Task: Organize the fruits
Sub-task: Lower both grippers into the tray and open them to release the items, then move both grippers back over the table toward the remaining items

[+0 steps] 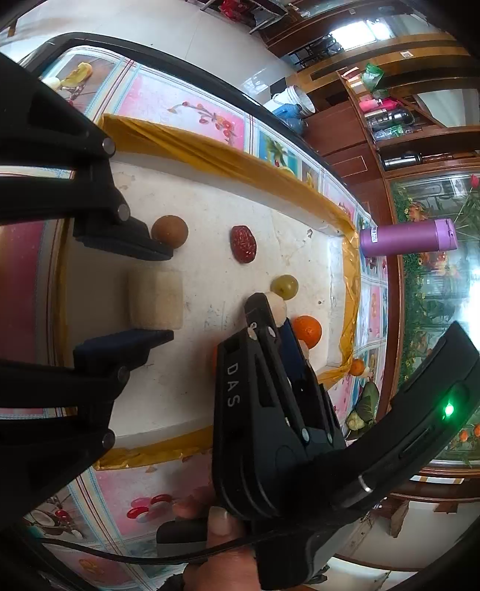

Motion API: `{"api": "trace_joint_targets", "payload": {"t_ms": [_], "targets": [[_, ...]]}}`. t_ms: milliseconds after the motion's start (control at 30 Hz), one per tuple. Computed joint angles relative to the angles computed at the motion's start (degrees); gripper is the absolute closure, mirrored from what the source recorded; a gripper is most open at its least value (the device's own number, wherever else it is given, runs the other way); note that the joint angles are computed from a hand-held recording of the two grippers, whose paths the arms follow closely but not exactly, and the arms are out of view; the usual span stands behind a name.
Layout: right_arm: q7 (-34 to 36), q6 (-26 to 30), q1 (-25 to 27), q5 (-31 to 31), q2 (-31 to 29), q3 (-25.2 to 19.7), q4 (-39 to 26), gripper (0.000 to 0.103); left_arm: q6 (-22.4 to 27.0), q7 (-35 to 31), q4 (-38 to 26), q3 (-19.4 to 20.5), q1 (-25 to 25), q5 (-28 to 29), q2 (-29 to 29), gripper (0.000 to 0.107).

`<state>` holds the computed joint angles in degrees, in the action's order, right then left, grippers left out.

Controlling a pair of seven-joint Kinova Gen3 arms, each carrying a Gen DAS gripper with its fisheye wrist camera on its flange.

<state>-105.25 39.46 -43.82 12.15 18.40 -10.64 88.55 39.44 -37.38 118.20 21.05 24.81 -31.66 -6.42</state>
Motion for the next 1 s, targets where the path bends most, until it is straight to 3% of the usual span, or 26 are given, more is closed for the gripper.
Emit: {"api": "trace_joint_targets", "payload": {"t_ms": [333, 667, 1000], "targets": [[0.8, -0.9, 0.7, -1.3, -0.4, 0.0, 0.8, 0.073, -0.4, -0.9, 0.2, -0.5, -0.4, 1.9, -0.8, 0.067], [-7.2, -1.2, -0.3, 1.0, -5.2, 0.5, 4.6, 0.069, 1.3, 3.1, 0.7, 1.5, -2.6, 1.4, -3.4, 0.052], [-15.5, -1.3, 1.5, 2.9, -13.5, -2.8, 12.4, 0.068, 4.0, 10.8, -0.5, 5.1, -4.2, -0.1, -4.4, 0.041]]}}
